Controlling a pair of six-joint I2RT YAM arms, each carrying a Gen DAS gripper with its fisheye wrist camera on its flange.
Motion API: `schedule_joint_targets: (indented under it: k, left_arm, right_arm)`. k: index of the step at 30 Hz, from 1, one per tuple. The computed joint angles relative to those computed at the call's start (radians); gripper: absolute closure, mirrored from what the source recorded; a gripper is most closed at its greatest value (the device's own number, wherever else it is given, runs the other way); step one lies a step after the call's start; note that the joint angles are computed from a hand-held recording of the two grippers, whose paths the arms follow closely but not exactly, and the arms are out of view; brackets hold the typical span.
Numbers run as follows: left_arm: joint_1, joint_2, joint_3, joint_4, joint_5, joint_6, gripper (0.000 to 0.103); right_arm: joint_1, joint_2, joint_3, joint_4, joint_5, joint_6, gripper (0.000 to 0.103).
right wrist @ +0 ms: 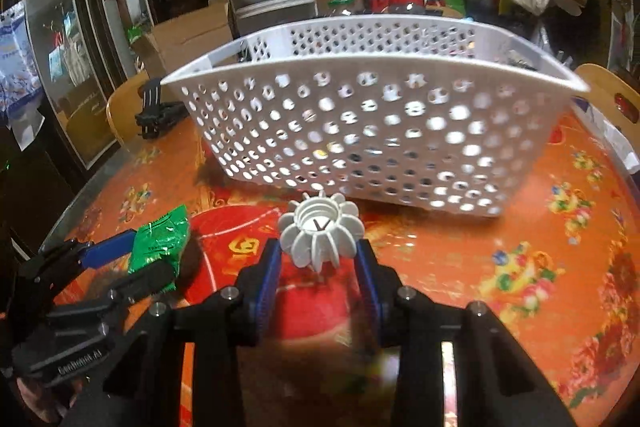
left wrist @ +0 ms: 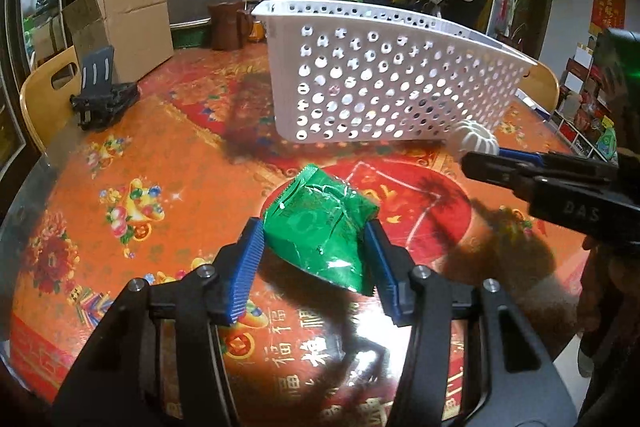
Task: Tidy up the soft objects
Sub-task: 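Grasp the green foil packet with the left tool while the right tool grasps the white ribbed ball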
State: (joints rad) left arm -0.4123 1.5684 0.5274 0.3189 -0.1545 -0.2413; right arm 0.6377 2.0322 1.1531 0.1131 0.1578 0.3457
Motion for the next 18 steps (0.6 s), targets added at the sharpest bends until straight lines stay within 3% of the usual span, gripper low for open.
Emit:
schedule_joint_targets:
  k: [2,5,15,18]
  left_arm:
    - [-0.008,-0.019,-0.009,0.001,-0.001,0.000,0.059]
    - [-0.008,-0.044,-0.018,-0.005,0.014,-0.001,0.082]
    - [0.025,-0.002,-0.022,0.009,0.116,-0.011,0.081]
    - [0.012,0.011,-0.018,0.004,0.111,-0.002,0.063]
  right_arm:
    - [-0.001,-0.022,-0.034,0.027,0.001,-0.001,0.066]
    - [0.000,-0.079,-0.115,0.076,0.011,-0.002,0.066]
    - [-0.034,-0.183,-0.251,0.128,0.001,-0.006,0.066]
    - [-0.034,-0.190,-0.265,0.136,-0.001,-0.003,0.066]
